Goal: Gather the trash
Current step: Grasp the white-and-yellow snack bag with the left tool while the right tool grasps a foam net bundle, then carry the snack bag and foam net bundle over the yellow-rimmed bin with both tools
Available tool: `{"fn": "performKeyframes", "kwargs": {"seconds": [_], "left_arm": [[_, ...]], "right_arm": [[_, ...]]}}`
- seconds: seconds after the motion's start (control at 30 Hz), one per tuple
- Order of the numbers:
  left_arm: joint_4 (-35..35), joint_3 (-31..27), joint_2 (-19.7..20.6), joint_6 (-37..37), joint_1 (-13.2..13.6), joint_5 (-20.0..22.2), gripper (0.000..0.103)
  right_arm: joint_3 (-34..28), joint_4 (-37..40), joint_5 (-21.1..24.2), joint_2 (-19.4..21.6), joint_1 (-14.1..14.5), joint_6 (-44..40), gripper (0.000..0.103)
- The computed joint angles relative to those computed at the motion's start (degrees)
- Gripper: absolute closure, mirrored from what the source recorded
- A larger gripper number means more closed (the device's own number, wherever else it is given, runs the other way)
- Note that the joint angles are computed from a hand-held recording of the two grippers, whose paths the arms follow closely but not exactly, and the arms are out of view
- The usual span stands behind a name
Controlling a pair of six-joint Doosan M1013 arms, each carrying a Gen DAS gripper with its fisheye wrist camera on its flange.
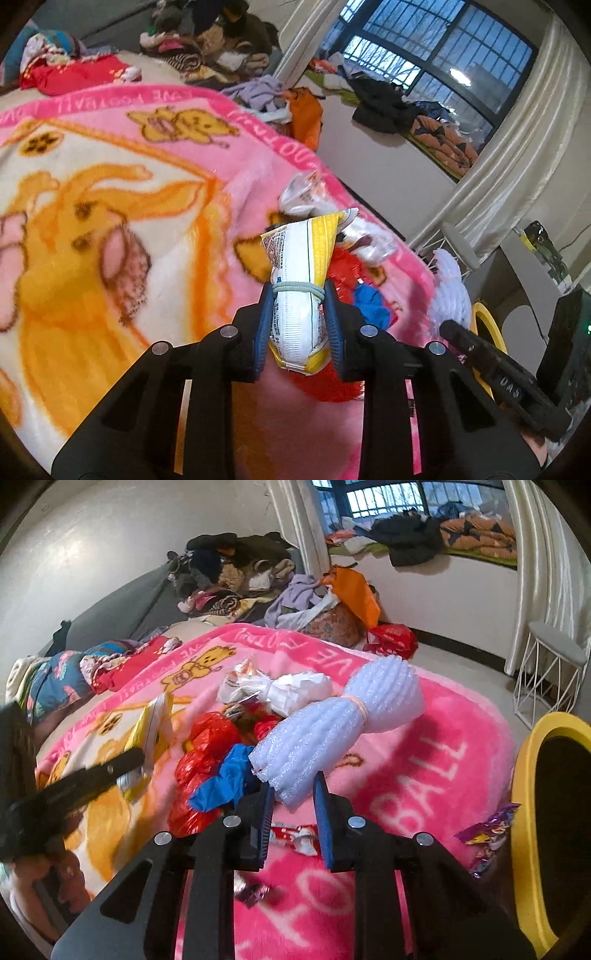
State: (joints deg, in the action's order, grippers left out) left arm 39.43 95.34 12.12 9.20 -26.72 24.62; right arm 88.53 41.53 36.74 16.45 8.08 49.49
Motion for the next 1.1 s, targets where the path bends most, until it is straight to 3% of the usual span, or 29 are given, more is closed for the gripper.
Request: {"fn": "performKeyframes", "kwargs": {"seconds": [1.1], "left_arm": [[-0.2, -4.5, 0.9, 8.7, -4.4, -1.8, 0.083]], "right_arm": [[5.9, 5.3, -1.5, -6.2, -3.2, -9.1, 0.082]]}}
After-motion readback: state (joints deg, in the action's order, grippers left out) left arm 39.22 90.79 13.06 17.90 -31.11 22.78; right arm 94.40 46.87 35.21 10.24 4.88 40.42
